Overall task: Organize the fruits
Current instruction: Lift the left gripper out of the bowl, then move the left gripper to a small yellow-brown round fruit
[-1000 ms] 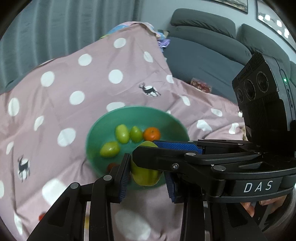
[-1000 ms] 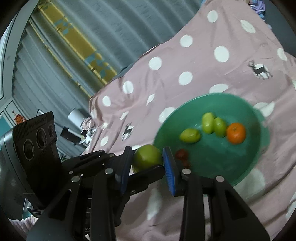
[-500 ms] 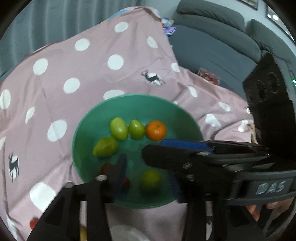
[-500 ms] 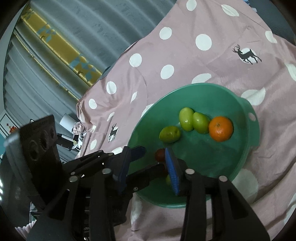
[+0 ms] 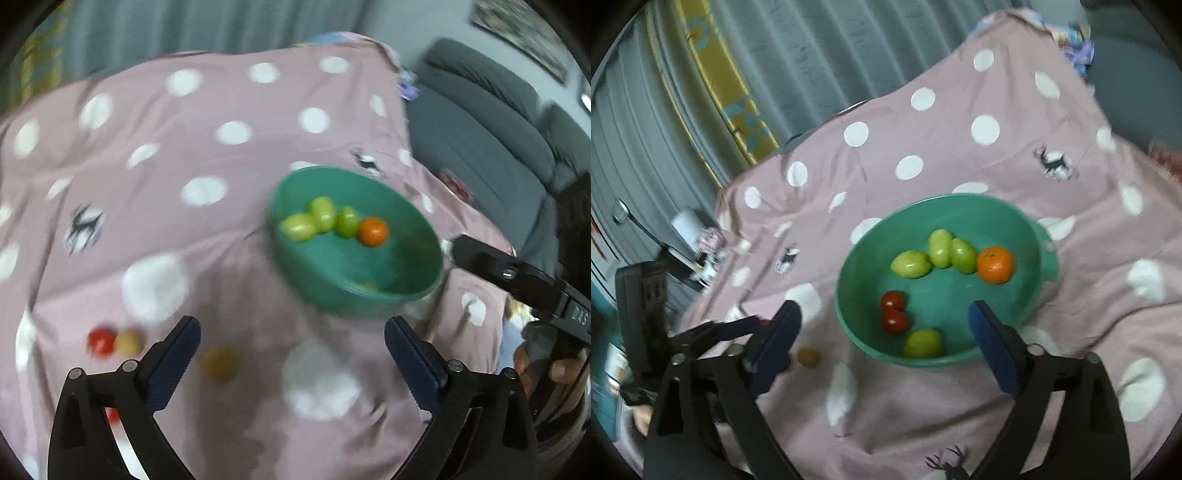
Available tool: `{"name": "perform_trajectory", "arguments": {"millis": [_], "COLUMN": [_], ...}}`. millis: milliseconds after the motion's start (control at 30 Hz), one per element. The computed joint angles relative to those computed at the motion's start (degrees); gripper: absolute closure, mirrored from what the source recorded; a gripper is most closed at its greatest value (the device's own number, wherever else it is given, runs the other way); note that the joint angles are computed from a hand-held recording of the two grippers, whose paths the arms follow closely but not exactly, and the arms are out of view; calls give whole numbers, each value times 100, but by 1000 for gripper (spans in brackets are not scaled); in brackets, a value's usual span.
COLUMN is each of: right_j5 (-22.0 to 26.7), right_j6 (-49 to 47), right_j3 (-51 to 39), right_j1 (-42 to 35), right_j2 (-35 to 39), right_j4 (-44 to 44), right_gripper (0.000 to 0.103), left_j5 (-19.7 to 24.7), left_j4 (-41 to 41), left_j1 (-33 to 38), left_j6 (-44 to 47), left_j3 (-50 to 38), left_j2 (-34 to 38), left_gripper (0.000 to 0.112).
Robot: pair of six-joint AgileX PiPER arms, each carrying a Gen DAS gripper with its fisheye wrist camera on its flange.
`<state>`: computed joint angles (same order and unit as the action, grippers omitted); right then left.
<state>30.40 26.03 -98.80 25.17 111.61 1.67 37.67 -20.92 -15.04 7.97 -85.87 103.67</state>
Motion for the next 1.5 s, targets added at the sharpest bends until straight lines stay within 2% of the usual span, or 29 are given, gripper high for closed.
{"name": "perform_trajectory", "arguments": {"millis": [200,400,567,667,767,933,1067,1500], "right_j5": [329,530,747,901,1037,1283,1481,1857], "right_j6": [662,556,452,368,227,154,67,-221], "right_j3": [-14,-147,-408,-615,-815,-1151,-1458,-2054], "right_j1": [449,788,1021,1143,1222,1369,1431,1513], "right_j2": [-130,-144,-54,36,143,342,531,974], "right_j4": [-1154,-1349,-1478,-1496,-1424,-1424,-1390,-1150], "right_gripper": [2,2,2,2,2,2,2,2], "left_j5": [-374,-646,-788,-803,-754,-793,-776,-759], "left_j4": [-191,91,824,1039,556,587,261,-90], "left_j1": [467,792,784,765,882,868,992,1242], "left_j6": [-99,-344,-830,-925,-430,-338,-18,312], "left_j3": [1283,2270,2667,2799,2859,2926,2986,3144], "left_j2": [-770,-1480,-1890,-2032,-2068,-2092,-2087,-2146], "left_gripper": [12,12,12,12,12,12,12,12]}}
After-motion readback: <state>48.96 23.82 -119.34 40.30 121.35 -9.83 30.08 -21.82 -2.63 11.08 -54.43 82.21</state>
